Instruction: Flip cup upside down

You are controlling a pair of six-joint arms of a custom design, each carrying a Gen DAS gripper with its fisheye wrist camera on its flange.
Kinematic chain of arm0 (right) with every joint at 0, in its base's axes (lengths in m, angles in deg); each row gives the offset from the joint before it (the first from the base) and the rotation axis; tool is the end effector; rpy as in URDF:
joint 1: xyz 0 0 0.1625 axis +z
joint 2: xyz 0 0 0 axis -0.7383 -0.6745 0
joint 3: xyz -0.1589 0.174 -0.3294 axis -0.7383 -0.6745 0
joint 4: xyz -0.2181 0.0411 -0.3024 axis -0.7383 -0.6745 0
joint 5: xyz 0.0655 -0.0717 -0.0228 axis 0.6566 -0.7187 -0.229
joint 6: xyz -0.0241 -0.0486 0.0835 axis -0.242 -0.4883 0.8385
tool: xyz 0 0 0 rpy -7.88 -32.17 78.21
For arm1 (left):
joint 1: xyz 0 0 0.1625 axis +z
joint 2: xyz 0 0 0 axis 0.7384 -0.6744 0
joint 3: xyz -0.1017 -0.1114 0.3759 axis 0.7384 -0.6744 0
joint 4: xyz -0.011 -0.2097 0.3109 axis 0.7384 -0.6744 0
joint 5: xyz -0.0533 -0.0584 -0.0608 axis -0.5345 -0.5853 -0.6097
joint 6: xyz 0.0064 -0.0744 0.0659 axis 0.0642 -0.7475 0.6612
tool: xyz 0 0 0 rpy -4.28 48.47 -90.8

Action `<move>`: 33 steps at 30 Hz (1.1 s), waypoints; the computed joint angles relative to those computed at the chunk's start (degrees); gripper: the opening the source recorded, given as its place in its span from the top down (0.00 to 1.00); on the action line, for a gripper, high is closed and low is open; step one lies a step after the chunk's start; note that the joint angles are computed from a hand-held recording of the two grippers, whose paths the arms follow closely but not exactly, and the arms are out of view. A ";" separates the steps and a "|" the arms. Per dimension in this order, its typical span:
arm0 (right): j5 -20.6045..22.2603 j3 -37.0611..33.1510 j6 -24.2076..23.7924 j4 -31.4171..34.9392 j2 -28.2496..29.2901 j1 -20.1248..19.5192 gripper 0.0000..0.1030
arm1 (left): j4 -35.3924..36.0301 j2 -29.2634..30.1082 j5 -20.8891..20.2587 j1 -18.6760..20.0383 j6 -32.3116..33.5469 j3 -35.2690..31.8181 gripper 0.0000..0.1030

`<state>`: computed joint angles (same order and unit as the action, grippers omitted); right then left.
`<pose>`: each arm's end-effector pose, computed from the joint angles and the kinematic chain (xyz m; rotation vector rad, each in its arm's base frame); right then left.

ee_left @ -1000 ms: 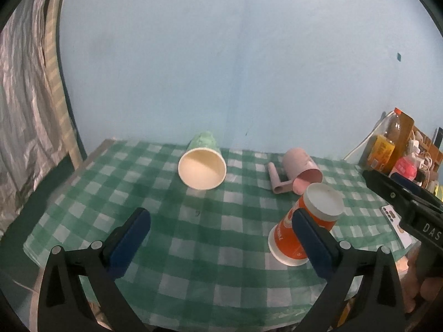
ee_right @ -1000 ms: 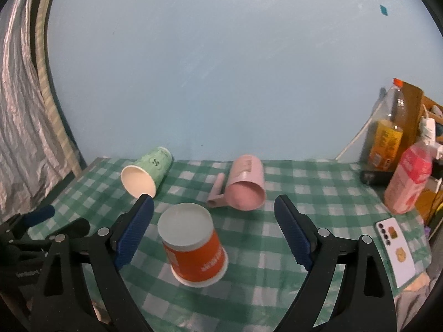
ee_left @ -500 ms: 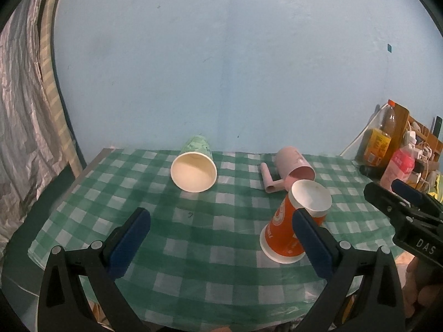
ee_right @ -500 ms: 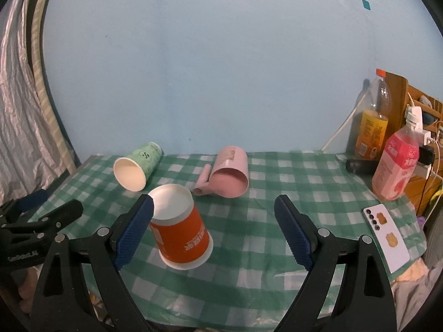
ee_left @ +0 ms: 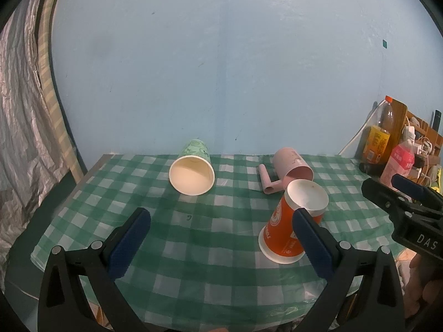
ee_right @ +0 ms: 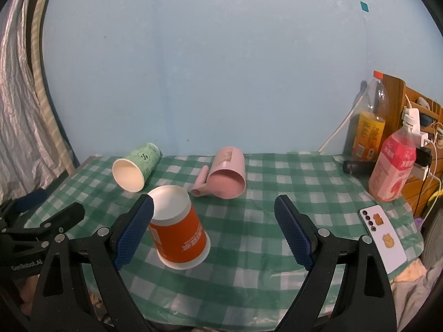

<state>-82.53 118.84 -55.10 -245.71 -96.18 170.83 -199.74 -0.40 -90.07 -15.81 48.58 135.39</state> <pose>0.2957 -0.3511 0.1337 0.4085 -2.1064 1.2355 -0.1981 -0.3773 0.2015 0.6790 2.2307 -1.1563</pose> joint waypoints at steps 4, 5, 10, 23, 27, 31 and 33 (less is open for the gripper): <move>0.25 0.25 0.18 0.51 -0.38 -0.19 0.15 | 0.16 -0.04 0.09 -0.08 -0.11 0.03 0.00; 0.27 0.26 0.14 0.54 -0.44 -0.23 0.15 | 0.27 -0.08 0.04 -0.09 -0.17 0.03 0.00; 0.19 0.37 0.33 0.69 -0.54 -0.14 0.15 | 0.56 -0.41 -0.45 0.13 0.25 0.22 0.00; 0.32 0.28 0.32 1.11 -0.63 -0.30 0.15 | 0.92 -0.42 -0.76 0.37 0.65 0.02 0.00; 0.38 0.28 0.28 1.20 -0.66 -0.38 0.15 | 1.35 -0.47 -1.08 0.47 0.83 -0.13 0.00; 0.35 0.32 0.40 1.48 -0.75 -0.40 0.15 | 1.91 -0.54 -1.35 0.60 0.74 -0.33 0.00; 0.44 0.43 0.48 1.63 -0.78 -0.53 0.15 | 1.19 -0.42 -1.85 0.83 1.24 -0.37 0.00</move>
<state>-82.08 119.27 -54.62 -244.08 -96.96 170.30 -198.55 -0.81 -91.92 -14.99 49.83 135.02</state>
